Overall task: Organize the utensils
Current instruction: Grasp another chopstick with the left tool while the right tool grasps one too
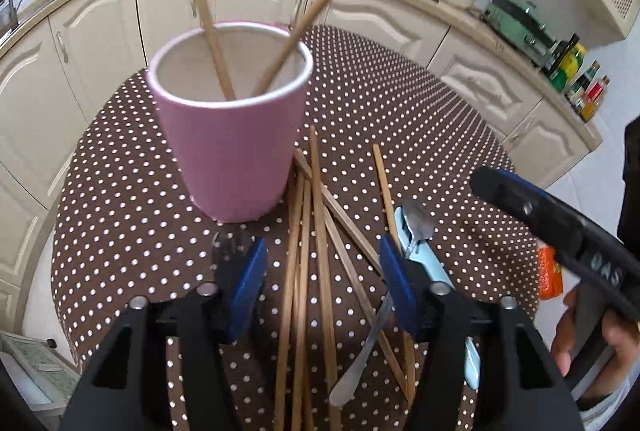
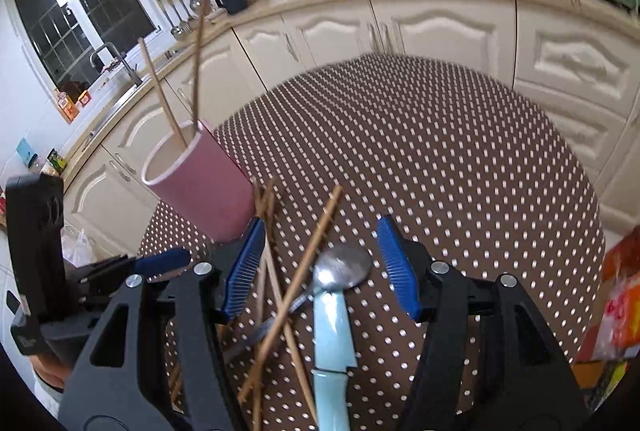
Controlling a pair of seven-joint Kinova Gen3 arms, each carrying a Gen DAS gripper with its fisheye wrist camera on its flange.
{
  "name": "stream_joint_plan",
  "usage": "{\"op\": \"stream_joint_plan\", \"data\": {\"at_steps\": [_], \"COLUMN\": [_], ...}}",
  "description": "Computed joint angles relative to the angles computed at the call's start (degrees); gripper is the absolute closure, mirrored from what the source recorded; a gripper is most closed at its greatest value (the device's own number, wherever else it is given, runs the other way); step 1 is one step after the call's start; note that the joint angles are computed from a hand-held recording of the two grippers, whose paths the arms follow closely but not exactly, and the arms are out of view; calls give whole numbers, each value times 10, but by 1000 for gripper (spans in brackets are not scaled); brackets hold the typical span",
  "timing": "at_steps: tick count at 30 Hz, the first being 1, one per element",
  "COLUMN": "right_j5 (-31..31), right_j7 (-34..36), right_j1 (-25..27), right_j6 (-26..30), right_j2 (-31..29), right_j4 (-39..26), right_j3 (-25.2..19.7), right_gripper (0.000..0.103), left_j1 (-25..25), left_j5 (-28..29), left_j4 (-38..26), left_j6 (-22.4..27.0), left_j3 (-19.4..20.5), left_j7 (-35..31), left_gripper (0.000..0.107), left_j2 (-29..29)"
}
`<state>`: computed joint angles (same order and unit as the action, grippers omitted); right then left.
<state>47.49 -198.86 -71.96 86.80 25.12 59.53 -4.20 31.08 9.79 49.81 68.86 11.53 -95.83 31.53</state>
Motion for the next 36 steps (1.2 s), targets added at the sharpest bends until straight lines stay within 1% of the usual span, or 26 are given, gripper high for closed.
{"op": "stream_joint_plan", "data": {"at_steps": [1, 2, 5, 9, 10, 12, 15, 16, 18, 20, 24, 30, 32, 34, 35, 36], "right_j5": [-3, -4, -6, -4, -2, 0, -1, -2, -8, -23, -63, -114, -133, -150, -159, -173], "right_j7": [-6, -12, -31, -58, -65, -71, -72, -68, -58, -37, 18, 110, 137, 171, 186, 206], "right_j1": [1, 1, 5, 5, 5, 6, 12, 16, 24, 35, 58, 82, 93, 103, 105, 112], "right_j6": [-5, -9, -23, -30, -30, -29, -29, -31, -33, -33, -31, -38, -41, -34, -27, -21], "right_j2": [-3, -6, -16, -28, -31, -35, -38, -38, -37, -31, -14, 17, 25, 38, 46, 55], "right_j4": [9, 16, 42, 71, 78, 84, 87, 85, 82, 70, 32, -30, -47, -74, -90, -108], "right_j3": [-1, -3, -8, -18, -21, -27, -34, -35, -36, -37, -33, -14, -7, -1, 2, 4], "right_gripper": [43, 43, 43, 42, 42, 42, 42, 42, 42, 42, 42, 42, 43, 43, 48, 56], "left_j1": [6, 14, 33, 55, 57, 66, 76, 76, 74, 69, 48, 41, 32, 29, 22, 21], "left_j5": [-11, -12, -29, -47, -47, -51, -59, -58, -54, -48, -34, -34, -28, -27, -23, -24], "left_j4": [-21, -40, -71, -134, -145, -171, -208, -210, -200, -178, -105, -69, -42, -36, -23, -21], "left_j6": [18, 35, 58, 101, 109, 122, 142, 143, 132, 110, 59, 21, 3, -5, -7, -9], "left_j3": [2, -4, -14, -23, -24, -28, -36, -37, -38, -36, -27, -20, -16, -13, -12, -11], "left_j7": [8, 11, 24, 37, 39, 42, 50, 50, 53, 56, 49, 46, 40, 41, 37, 39], "left_gripper": [64, 67, 72, 84, 85, 93, 101, 101, 101, 101, 101, 101, 101, 101, 101, 101], "left_j2": [14, 25, 45, 81, 88, 102, 120, 122, 118, 106, 62, 34, 17, 14, 5, 4]}}
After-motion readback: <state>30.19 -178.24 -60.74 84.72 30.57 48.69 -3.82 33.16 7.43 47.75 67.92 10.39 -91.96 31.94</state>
